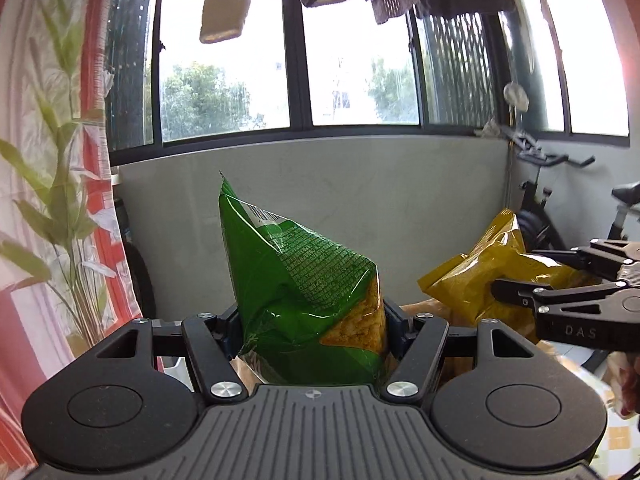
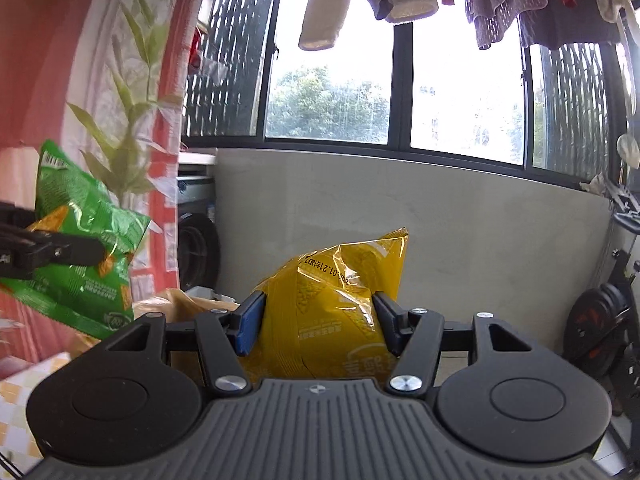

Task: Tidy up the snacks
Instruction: 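Lift both bags over the box and release them inside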

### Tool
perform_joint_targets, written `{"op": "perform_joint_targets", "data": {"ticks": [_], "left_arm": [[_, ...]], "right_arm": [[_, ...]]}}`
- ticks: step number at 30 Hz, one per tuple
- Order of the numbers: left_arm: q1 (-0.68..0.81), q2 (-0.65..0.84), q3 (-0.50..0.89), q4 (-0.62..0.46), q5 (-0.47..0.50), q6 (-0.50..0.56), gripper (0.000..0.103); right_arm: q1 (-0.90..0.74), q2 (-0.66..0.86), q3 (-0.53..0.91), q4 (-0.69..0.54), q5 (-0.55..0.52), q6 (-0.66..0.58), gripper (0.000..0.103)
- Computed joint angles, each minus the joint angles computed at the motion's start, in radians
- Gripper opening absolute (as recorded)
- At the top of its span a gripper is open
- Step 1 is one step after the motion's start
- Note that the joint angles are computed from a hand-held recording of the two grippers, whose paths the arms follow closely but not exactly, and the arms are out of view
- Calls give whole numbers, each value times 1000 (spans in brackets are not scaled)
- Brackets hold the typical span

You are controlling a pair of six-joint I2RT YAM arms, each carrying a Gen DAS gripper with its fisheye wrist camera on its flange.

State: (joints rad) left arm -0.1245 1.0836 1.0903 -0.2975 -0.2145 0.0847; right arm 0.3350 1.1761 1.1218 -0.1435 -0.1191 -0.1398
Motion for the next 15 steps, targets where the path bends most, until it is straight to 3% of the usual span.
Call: {"op": "perform_joint_targets", "data": {"ticks": [6, 10, 13, 15], "left_arm": [[-23, 159, 45, 43, -46, 22, 70], [-27, 197, 44, 67, -88, 44, 79], [12, 186, 45, 31, -21, 8, 90], [37, 162, 29, 23, 20, -4, 90]], "right_arm": [[37, 110, 23, 13, 56, -90, 60], [29, 167, 62, -44, 51, -56, 61], [19, 172, 70, -62, 39, -25, 67], [9, 155, 58, -59, 8, -11, 70]]}}
